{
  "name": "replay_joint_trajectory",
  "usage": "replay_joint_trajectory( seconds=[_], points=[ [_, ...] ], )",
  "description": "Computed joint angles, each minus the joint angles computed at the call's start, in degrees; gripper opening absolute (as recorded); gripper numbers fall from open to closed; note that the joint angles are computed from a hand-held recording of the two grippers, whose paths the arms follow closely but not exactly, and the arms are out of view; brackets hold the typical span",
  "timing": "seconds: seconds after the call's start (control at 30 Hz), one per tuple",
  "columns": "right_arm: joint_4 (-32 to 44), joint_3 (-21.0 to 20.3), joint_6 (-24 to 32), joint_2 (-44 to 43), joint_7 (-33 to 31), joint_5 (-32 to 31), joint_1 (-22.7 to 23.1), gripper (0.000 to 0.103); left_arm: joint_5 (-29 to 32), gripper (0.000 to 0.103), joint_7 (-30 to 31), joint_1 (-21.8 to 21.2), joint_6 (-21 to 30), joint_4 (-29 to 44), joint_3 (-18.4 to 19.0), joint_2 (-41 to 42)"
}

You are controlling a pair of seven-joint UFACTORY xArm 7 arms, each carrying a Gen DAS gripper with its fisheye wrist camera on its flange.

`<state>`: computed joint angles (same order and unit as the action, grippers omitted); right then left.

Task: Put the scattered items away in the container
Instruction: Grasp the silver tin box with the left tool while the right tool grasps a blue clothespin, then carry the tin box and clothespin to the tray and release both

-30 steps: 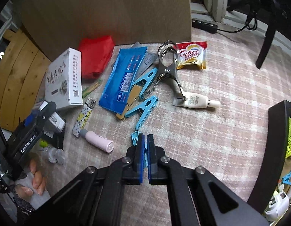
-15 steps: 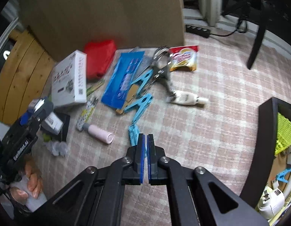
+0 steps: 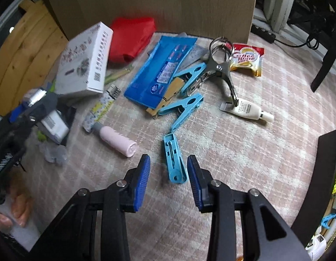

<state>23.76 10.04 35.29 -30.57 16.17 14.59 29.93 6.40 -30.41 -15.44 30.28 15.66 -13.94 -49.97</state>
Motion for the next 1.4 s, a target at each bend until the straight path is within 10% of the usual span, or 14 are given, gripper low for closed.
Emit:
replay_joint_trajectory(
  seconds=[0.3,0.77,1.07,1.4],
  points=[
    [0.9,0.7,-1.8,3.7,1.8,-0.6,-0.4,0.012,-0.4,0.067,-0.3,-0.9,0.2,1.1,-0.3,1.1],
    [-2.9,-0.1,4.1,-11.2,7.6,-3.6,-3.7,0.012,-1.2,0.067,-2.0,-6.7,1.0,7.0,-4.5,4.6],
    [-10.8,-5.8,20.5,-37.3,5.5,-9.0,-13.5,0.012,-1.1,0.067,-4.3,-12.8,-0.9,17.2,-10.2,16.0],
    [-10.4,-19.1,45.6,-63.0,-5.5,-19.1,-36.7,0.012,4.3,0.067,-7.9,-18.6,-2.3,31.7,-15.2,33.0]
  ],
)
